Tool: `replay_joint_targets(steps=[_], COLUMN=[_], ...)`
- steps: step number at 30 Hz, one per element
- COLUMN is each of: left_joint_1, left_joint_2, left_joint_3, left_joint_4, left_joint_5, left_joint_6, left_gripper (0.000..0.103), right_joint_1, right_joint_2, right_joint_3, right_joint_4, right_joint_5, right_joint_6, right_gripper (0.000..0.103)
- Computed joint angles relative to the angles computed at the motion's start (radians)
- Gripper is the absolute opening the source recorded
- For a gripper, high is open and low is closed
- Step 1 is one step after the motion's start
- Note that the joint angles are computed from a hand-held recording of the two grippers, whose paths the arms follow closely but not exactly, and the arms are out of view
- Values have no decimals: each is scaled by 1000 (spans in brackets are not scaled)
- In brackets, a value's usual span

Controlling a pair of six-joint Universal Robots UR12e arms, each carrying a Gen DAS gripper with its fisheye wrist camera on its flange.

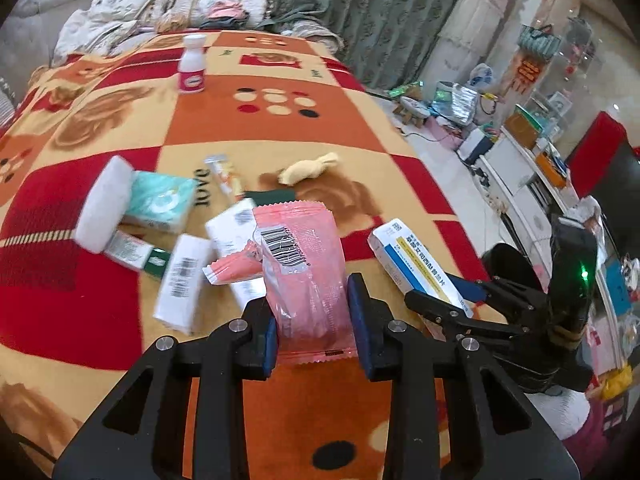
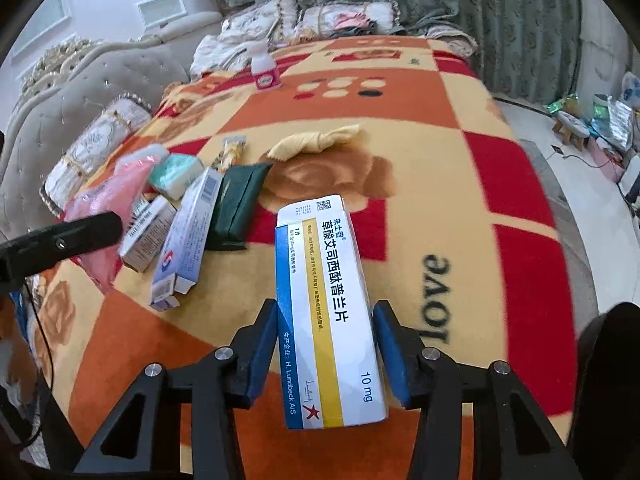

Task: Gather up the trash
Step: 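Carry the pink packet and medicine box over the black bin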

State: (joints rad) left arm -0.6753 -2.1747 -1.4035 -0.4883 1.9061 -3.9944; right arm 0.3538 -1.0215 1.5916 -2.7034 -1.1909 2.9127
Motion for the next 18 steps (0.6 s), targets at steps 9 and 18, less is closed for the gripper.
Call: replay_joint_targets(steps=[9,18], left_joint_1=[-22,-40], left_joint_2=[-66,-128], left_joint_3=[117,232], left_joint_4=[-32,-89], left_joint_5=[-22,-26], left_joint_6=[74,134], left_gripper=[29,29], right_joint_1=[-33,-69], right_joint_2=[-53,-81], right_joint_3=[58,94], right_joint_4=[-62,-94], right_joint_5=[-4,-12], right_joint_6=[23,54], right_gripper=[47,47])
